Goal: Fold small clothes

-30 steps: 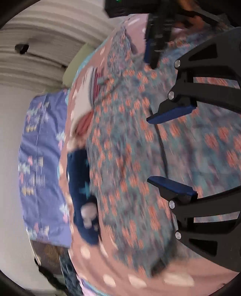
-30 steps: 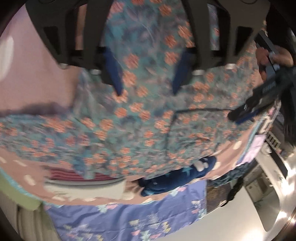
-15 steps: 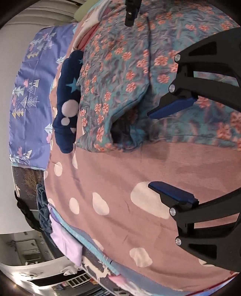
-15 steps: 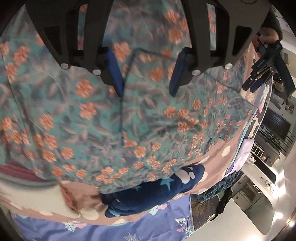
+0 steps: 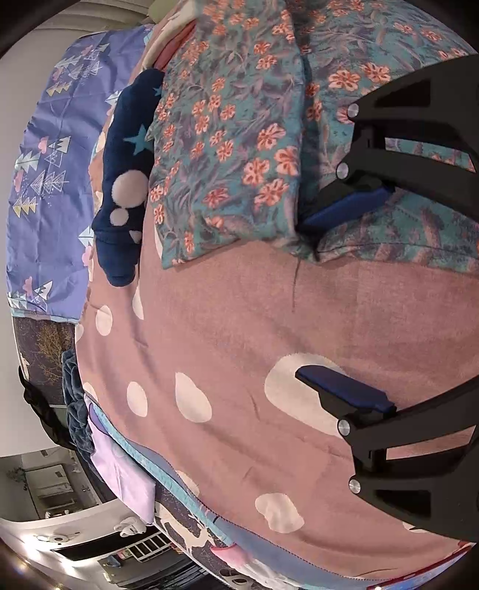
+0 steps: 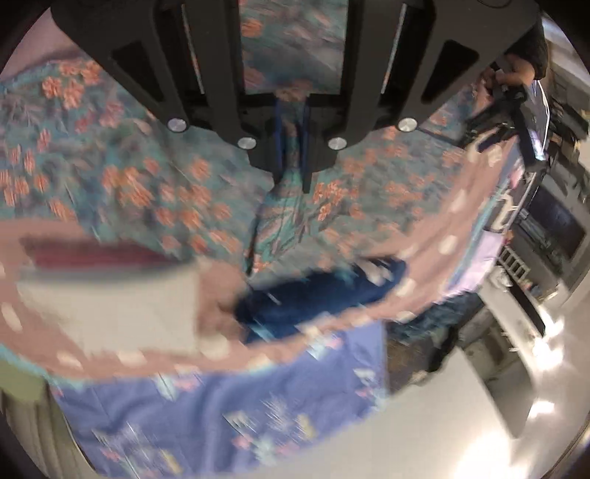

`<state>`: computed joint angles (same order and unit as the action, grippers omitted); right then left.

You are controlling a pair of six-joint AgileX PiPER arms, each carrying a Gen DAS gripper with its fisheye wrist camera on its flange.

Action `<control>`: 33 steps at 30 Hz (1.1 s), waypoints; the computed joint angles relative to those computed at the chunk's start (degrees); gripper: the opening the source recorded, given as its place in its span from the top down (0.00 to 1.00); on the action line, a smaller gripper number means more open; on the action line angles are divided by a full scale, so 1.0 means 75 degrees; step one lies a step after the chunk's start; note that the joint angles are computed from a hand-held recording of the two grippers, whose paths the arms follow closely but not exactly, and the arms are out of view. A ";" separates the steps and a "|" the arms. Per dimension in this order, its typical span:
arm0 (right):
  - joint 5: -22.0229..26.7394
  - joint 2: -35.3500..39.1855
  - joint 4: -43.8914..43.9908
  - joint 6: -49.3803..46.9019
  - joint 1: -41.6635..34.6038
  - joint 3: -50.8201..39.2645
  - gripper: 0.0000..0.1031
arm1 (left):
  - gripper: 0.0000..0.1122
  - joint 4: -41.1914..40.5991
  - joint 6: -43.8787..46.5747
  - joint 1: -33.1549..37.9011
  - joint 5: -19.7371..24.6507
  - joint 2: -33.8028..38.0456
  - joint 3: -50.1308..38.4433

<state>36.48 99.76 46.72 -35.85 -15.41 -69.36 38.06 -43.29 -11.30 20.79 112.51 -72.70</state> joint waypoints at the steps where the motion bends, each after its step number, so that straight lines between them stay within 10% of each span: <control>1: 0.0012 0.0228 -0.0429 0.0450 -0.0059 -0.0049 0.87 | 0.34 0.0083 -0.0058 -0.0025 0.0007 -0.0025 0.0027; 5: 0.0019 0.0662 -0.0472 0.0662 -0.0301 0.0093 0.86 | 0.33 0.0273 -0.0155 -0.0064 -0.0016 -0.0132 0.0180; 11: 0.0732 0.0800 0.0388 -0.0206 -0.0600 0.0225 0.60 | 0.33 0.0204 -0.0129 -0.0044 0.0031 -0.0086 0.0153; 14: 0.0229 0.0675 -0.0454 0.0145 -0.0100 0.0292 0.93 | 0.35 0.0389 -0.0263 -0.0085 0.0012 -0.0090 0.0161; 22: -0.0491 -0.0252 -0.2725 0.1697 0.0186 0.0564 0.81 | 0.45 0.0912 -0.0607 -0.0094 -0.0340 -0.0483 0.0704; 33: 0.0010 0.0250 -0.3760 0.3185 0.1734 -0.1203 0.68 | 0.45 -0.2361 0.2136 0.0152 -0.1198 -0.0558 0.0773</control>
<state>36.56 101.63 18.52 -11.96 -2.41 -78.38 20.35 -27.27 -10.16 11.80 108.32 -66.91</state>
